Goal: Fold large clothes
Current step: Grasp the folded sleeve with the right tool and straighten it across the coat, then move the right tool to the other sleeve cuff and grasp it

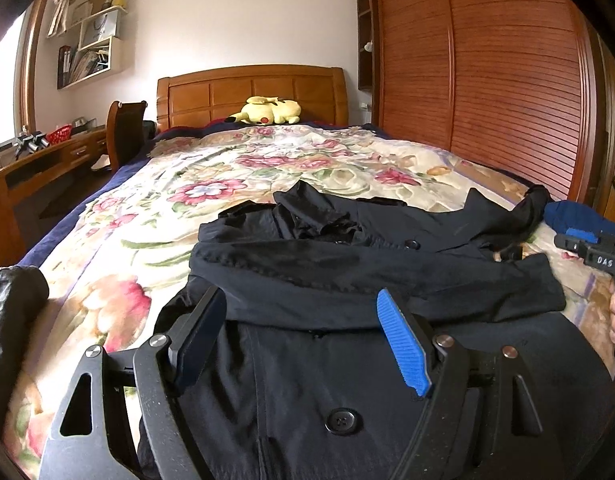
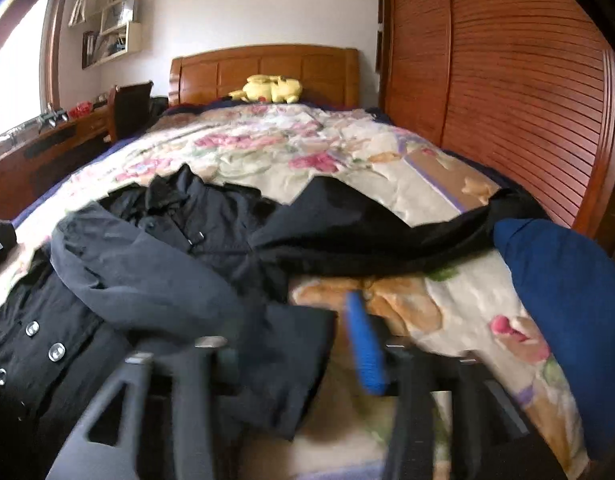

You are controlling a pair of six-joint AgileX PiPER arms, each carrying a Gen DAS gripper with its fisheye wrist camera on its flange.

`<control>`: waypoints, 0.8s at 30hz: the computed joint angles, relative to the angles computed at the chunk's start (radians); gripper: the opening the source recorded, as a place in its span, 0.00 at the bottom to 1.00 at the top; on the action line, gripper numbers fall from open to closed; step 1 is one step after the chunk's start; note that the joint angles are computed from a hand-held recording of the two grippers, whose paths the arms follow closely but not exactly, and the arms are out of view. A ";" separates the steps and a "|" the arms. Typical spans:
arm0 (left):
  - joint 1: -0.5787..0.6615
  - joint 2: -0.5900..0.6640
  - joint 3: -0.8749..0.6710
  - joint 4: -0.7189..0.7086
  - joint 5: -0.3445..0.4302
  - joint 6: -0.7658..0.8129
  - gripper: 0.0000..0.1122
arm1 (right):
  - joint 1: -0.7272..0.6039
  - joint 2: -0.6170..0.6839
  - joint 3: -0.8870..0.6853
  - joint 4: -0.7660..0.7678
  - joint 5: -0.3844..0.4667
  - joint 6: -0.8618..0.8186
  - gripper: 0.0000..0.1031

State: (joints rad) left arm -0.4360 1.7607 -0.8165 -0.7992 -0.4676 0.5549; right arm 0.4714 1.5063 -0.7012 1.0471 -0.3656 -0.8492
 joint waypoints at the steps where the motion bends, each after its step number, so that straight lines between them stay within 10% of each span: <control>1: 0.001 0.003 -0.004 0.005 0.006 -0.002 0.70 | 0.005 -0.005 0.006 -0.037 -0.002 0.044 0.62; 14: -0.022 0.042 -0.044 -0.008 -0.002 0.034 0.70 | -0.018 0.092 -0.060 -0.457 0.106 0.392 0.63; 24: -0.016 0.083 -0.085 -0.023 0.025 0.037 0.70 | -0.015 0.086 -0.085 -0.327 0.124 0.236 0.63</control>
State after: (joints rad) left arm -0.4519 1.8438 -0.9017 -0.8222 -0.4426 0.5915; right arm 0.4561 1.5925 -0.7865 0.7198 -0.2418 -0.6130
